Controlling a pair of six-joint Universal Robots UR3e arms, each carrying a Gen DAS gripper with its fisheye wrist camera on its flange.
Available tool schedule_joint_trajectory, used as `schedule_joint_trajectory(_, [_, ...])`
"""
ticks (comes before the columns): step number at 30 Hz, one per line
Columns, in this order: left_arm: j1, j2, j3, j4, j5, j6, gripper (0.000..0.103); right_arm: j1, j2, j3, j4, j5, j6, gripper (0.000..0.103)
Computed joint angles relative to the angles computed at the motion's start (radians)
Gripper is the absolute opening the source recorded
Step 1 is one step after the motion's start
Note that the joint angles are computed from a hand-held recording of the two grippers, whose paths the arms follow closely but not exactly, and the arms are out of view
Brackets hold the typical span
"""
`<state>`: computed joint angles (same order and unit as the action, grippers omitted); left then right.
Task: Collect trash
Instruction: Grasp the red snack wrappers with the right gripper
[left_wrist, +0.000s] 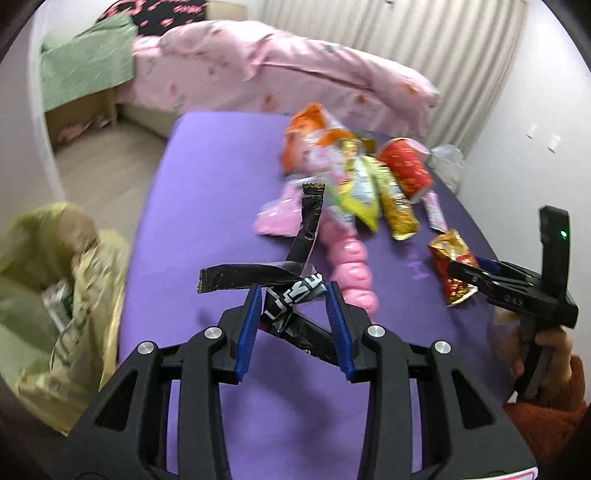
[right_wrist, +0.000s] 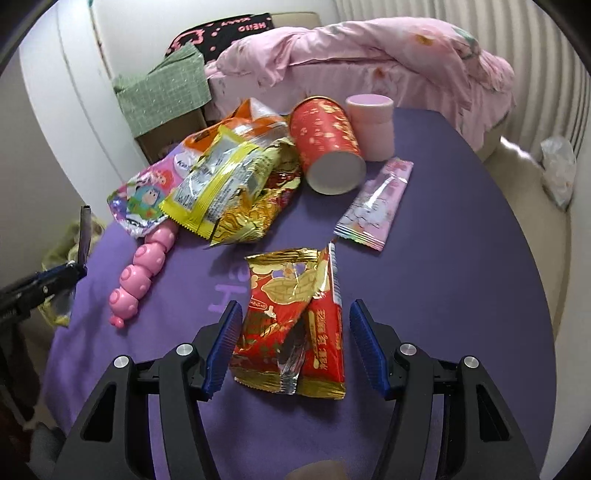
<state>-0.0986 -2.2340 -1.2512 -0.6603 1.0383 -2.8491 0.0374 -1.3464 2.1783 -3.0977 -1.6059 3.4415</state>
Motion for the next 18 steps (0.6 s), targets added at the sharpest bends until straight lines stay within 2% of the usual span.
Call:
schedule_joint_trajectory(4, [0.023, 0.021, -0.054, 0.019, -0.002, -0.013, 0.033, 0.087, 0.055, -0.122, 0.101, -0.177, -0.01, 0.057])
schedule_joint_trajectory(6, [0.026, 0.033, -0.081, 0.036, -0.003, -0.011, 0.033, 0.102, 0.071, -0.16, 0.132, -0.203, -0.03, 0.057])
schedule_joint_trajectory(8, [0.026, 0.042, -0.095, 0.041, -0.004, -0.008, 0.033, 0.091, 0.076, -0.184, 0.163, -0.171, -0.048, 0.055])
schedule_joint_trajectory(10, [0.03, 0.05, -0.11, 0.046, -0.009, -0.006, 0.034, 0.069, 0.068, -0.177, 0.168, -0.121, -0.047, 0.045])
schedule_joint_trajectory(12, [0.026, 0.043, -0.098, 0.047, -0.008, -0.014, 0.033, 0.043, 0.046, -0.153, 0.156, -0.061, -0.041, 0.041])
schedule_joint_trajectory(18, [0.044, 0.055, -0.11, 0.064, -0.025, -0.029, 0.033, 0.059, -0.022, -0.125, 0.136, -0.05, -0.05, 0.039])
